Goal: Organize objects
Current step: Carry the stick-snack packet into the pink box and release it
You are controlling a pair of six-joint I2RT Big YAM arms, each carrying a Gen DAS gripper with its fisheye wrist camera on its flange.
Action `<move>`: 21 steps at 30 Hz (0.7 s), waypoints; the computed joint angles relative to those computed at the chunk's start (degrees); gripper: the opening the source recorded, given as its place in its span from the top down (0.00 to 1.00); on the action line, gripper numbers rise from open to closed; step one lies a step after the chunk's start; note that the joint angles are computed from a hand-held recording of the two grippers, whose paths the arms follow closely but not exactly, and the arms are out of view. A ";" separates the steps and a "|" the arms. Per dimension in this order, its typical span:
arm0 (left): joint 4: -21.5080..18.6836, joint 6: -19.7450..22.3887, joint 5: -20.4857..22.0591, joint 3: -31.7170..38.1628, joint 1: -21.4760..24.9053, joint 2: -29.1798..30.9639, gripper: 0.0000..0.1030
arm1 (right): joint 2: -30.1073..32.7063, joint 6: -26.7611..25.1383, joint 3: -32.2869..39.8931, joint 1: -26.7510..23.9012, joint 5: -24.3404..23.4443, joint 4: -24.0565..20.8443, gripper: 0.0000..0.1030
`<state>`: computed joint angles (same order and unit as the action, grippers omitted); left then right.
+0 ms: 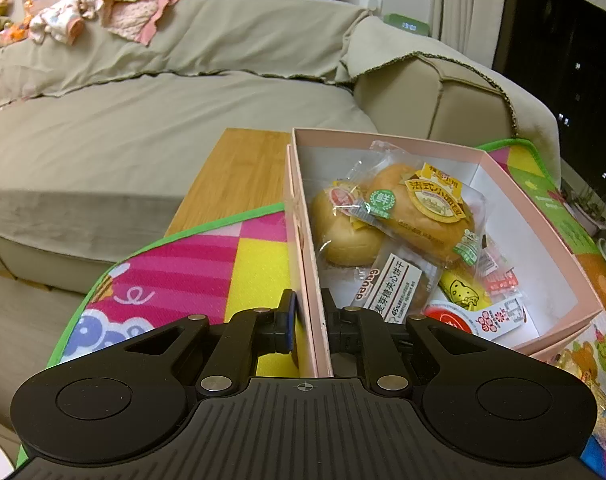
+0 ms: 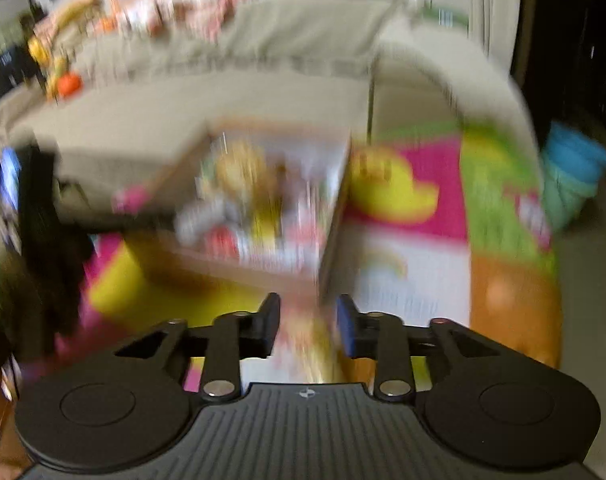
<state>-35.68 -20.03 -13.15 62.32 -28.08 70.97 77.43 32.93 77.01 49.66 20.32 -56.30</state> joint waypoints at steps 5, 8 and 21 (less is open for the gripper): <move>-0.10 0.01 0.02 0.09 0.02 0.03 0.87 | 2.25 2.92 -3.56 -0.84 -3.13 -0.95 0.64; -0.10 0.03 0.02 0.07 0.03 0.00 0.87 | 2.68 2.50 -4.37 -1.38 -3.86 0.27 0.62; 0.07 -0.20 -0.08 -0.17 -0.16 -0.17 0.86 | 0.04 4.11 -2.21 0.77 -15.50 4.39 0.72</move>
